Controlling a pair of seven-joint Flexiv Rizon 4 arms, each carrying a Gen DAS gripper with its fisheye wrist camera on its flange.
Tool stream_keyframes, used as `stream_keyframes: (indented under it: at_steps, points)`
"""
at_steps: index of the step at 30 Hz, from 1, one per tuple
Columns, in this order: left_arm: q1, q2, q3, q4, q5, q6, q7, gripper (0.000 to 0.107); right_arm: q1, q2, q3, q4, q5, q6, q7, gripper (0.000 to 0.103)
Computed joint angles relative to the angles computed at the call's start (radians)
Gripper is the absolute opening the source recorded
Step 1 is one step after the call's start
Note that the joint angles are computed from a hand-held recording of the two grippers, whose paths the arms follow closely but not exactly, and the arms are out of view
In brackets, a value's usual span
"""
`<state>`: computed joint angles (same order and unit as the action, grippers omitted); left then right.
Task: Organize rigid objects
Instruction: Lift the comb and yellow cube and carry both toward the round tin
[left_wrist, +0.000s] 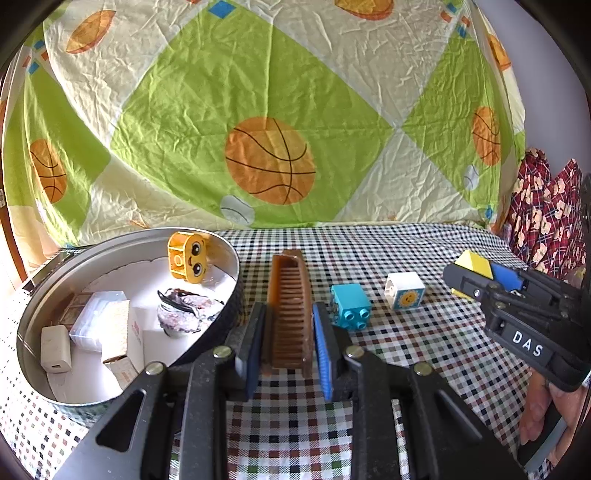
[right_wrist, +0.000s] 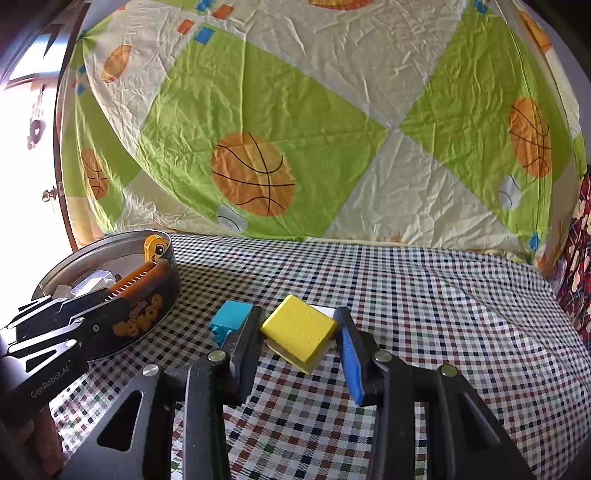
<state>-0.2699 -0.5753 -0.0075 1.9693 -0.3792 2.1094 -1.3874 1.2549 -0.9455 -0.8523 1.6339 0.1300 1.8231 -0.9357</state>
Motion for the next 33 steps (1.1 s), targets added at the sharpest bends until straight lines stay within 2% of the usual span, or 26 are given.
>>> stream_keyframes:
  at_steps: [19, 33]
  points:
    - [0.029, 0.016, -0.014, 0.039, 0.019, 0.042, -0.038, 0.023, 0.033, -0.027, 0.013, -0.032, 0.092, 0.089, -0.147, 0.041]
    - [0.022, 0.025, -0.005, 0.07, -0.003, 0.092, -0.034, 0.023, 0.02, -0.015, 0.062, -0.064, 0.131, 0.092, -0.219, 0.041]
